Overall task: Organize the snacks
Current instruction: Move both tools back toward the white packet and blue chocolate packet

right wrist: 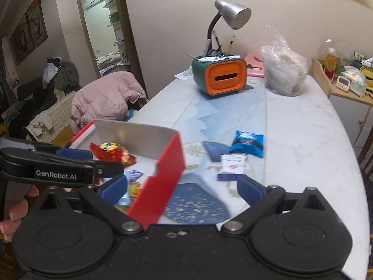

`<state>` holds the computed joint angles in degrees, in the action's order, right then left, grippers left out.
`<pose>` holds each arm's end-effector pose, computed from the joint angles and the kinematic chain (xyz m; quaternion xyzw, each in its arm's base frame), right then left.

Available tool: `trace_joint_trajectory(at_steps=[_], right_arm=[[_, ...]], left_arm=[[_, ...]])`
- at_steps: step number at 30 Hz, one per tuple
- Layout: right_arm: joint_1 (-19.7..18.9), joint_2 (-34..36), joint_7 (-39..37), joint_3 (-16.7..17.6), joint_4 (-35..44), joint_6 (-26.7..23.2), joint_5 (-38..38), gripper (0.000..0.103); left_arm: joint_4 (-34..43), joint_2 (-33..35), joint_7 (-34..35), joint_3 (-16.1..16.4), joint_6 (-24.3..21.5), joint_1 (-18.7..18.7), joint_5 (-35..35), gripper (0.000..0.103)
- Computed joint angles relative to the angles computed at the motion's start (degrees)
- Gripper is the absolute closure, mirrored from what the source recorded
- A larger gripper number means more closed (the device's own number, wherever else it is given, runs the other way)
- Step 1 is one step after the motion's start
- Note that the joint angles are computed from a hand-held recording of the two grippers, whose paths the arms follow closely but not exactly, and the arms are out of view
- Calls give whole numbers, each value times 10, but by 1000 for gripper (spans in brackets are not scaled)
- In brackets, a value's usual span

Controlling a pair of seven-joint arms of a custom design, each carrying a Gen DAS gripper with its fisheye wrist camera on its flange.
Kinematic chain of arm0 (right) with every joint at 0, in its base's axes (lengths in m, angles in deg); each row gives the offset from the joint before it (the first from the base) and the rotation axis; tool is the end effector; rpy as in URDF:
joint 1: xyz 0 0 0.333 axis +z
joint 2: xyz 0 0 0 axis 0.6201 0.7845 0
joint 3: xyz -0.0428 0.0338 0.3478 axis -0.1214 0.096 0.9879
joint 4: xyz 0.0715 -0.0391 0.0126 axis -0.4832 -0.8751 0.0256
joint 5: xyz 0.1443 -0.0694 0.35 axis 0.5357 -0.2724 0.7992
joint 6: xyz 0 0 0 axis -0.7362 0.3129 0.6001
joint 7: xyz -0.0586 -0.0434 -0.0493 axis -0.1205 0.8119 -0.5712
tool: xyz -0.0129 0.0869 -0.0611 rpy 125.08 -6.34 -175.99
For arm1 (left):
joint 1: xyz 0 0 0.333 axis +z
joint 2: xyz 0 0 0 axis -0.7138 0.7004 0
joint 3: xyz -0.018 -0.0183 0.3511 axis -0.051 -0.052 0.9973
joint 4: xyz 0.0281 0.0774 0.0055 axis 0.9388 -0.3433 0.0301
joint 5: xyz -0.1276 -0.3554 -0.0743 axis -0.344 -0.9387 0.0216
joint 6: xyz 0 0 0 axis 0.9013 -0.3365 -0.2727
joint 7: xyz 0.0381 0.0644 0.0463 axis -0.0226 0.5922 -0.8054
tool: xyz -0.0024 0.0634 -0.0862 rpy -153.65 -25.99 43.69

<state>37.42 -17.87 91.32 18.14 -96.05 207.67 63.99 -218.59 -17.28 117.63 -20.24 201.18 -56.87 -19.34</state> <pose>0.3718 0.2449 0.5671 -0.6098 0.6633 -0.2484 0.3557 0.4569 -0.0455 0.5816 -0.5000 0.7813 -0.3536 0.1205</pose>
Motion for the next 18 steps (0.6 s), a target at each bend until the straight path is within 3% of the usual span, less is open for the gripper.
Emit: trace_joint_trajectory(at_steps=[9, 15, 18], right_arm=[[81, -25, -202, -160, -63, 27, 81, 0], [124, -16, -369, -259, -65, 26, 130, 0], [154, 3, -451, -311, -56, 29, 166, 0]], left_arm=[[7, 41, -132, -71, 62, -27, 31, 27], [25, 93, -251, -111, 121, -38, 106, 27], [41, 125, -316, -126, 129, -34, 160, 27]])
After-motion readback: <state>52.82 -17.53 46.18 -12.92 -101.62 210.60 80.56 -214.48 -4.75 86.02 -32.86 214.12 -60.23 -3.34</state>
